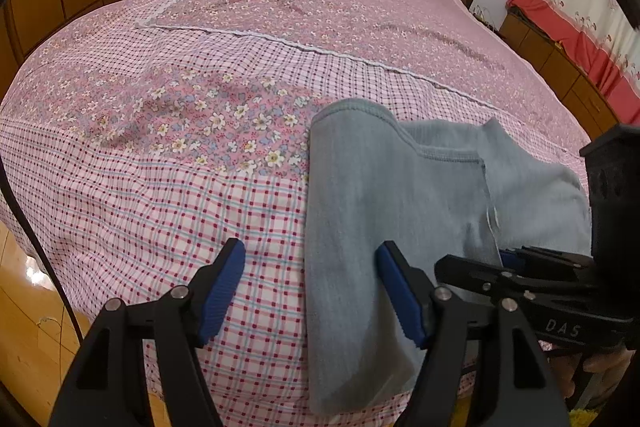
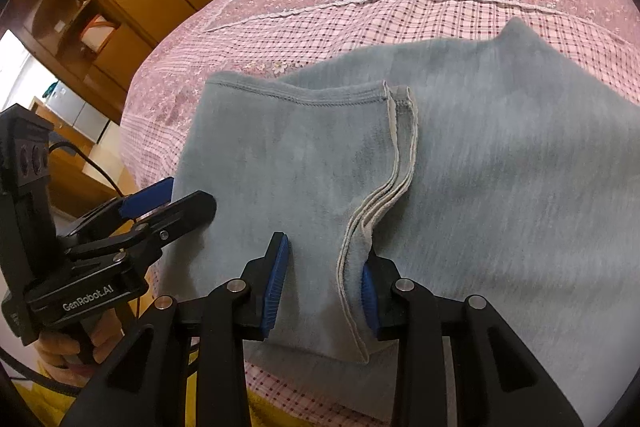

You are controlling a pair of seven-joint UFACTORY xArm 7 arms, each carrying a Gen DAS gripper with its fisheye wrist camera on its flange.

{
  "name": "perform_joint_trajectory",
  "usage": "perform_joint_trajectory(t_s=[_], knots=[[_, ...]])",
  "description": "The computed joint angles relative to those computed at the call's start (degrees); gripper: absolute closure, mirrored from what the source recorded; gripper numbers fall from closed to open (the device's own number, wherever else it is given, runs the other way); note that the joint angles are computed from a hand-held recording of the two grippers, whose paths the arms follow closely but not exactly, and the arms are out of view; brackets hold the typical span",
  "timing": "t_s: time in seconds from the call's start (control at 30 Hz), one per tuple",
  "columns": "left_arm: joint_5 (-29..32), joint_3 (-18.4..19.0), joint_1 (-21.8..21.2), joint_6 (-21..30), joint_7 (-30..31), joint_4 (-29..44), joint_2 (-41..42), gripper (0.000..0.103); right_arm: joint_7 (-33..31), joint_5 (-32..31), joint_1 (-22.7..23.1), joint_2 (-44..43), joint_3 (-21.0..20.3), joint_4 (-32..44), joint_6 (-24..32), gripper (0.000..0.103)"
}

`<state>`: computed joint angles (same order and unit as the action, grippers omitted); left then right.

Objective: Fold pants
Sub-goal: 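Grasp the folded sweatpants edge with the right tool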

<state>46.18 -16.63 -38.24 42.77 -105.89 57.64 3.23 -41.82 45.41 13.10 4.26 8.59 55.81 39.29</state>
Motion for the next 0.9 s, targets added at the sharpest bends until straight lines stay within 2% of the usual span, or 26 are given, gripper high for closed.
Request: perform_joint_trajectory(t_s=[0.27, 0.33, 0.37, 0.43, 0.7, 0.9], knots=[[-0.05, 0.03, -0.03, 0.01, 0.04, 0.0, 0.0, 0.03, -0.88, 1.21, -0.21, -0.15, 0.12, -0.21, -0.26, 0.068], [0.08, 0.04, -0.05, -0.03, -0.24, 0.09, 0.1, 0.03, -2.57, 2.8, -0.39, -1.2, -0.03, -1.16, -0.46, 0.08], [0.17, 0.06, -0.05, -0.15, -0.58, -0.06, -0.02, 0.03, -2.97, 3.05, -0.33, -1.69, -0.16, -1.61, -1.02, 0.09], [0.22, 0.06, -0.08, -0.1, -0.89, 0.12, 0.06, 0.03, -4.42, 4.63, -0.42, -2.49, -0.58, -2.05, -1.11, 0.095], [-0.59, -0.58, -0.06, 0.98, -0.76, 0.01, -1.56, 0.03, -9.69, 11.62, -1.02, -8.03, -3.35, -4.13, 0.08, 0.096], [-0.65, -1.4, 0.18, 2.68, 0.05, 1.42, -2.15, 0.03, -12.06, 13.64, -1.11, -13.52, -6.01, -5.94, -0.57, 0.096]])
